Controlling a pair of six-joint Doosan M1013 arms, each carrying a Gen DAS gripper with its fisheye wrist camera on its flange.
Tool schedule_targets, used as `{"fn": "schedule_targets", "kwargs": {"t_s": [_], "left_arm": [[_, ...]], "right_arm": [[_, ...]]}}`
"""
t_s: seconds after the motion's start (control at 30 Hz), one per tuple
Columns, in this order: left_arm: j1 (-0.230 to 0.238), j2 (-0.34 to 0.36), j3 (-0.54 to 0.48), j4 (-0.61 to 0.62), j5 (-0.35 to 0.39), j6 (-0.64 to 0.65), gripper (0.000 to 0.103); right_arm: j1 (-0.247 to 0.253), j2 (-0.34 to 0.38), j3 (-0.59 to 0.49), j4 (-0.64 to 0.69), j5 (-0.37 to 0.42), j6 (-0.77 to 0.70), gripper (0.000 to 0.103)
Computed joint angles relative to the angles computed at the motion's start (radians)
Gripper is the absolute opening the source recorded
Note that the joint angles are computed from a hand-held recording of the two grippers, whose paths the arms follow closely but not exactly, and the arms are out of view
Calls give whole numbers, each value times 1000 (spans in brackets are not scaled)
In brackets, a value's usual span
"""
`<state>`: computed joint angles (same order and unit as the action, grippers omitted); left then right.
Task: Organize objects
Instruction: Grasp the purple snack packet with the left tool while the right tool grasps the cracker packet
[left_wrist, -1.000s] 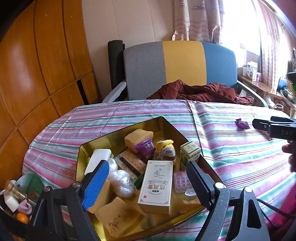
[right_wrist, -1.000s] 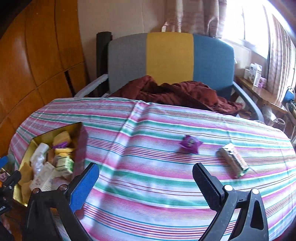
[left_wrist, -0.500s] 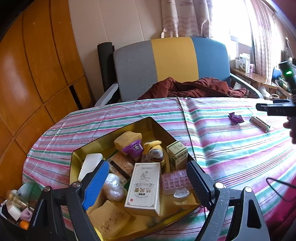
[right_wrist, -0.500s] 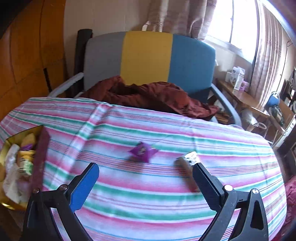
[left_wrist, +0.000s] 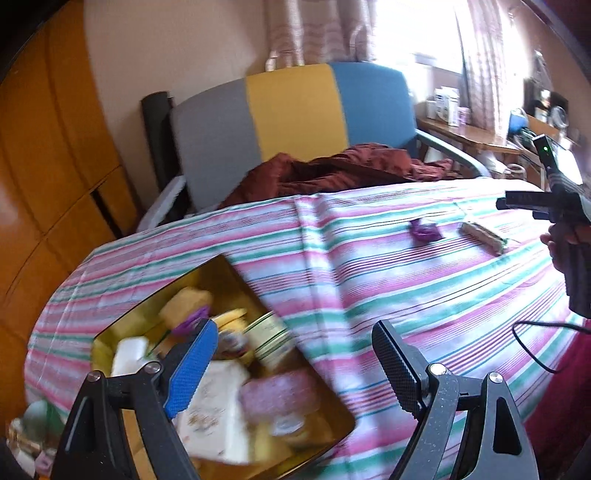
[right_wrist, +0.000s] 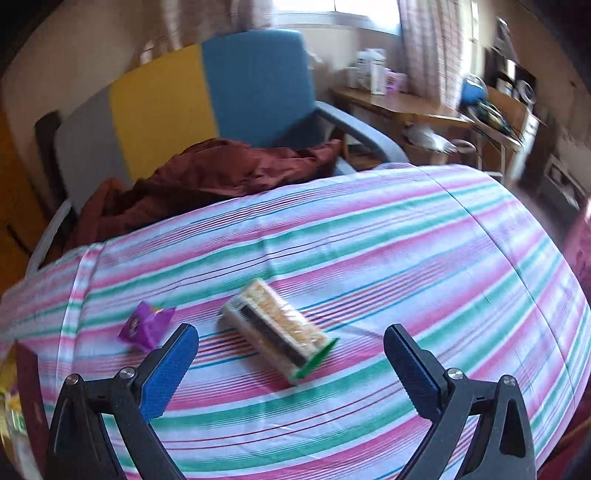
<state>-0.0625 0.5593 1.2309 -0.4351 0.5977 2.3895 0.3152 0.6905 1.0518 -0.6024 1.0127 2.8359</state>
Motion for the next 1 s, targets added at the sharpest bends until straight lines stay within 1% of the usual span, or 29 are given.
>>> {"fn": "schedule_targets", "kwargs": {"t_s": [0.03, 0.13, 0.23, 0.3, 0.4, 0.63, 0.73, 0.87, 0.93, 1.0], "left_arm": [[-9, 6, -11, -7, 15, 10, 86], [-34, 34, -59, -16, 79, 14, 86], [-60, 62, -105, -10, 133, 8, 86], [-76, 83, -137, -5, 159, 6, 86], [-101, 136, -223, 3, 254, -40, 86], [-145, 260, -415, 46, 405, -152, 82], [-162, 301, -479, 63, 433, -173, 82], [-186, 349, -556, 78, 451, -168, 83], [-197, 377, -602, 91, 471, -172, 83], [-210, 419, -668, 116, 504, -189, 83]], "right_arm": [[-4, -6, 9, 2, 5, 31, 102], [-18, -28, 44, 39, -33, 82, 102], [-22, -33, 51, 51, -29, 98, 102], [-22, -34, 51, 58, -36, 92, 102], [-23, -30, 44, 72, -37, 70, 102], [-30, -19, 31, 126, -37, 11, 102], [-30, -13, 21, 136, -25, -2, 102], [-29, -3, 5, 144, -9, -29, 102], [-29, 0, -1, 147, -6, -42, 102], [-29, 3, -5, 151, -3, -52, 102]]}}
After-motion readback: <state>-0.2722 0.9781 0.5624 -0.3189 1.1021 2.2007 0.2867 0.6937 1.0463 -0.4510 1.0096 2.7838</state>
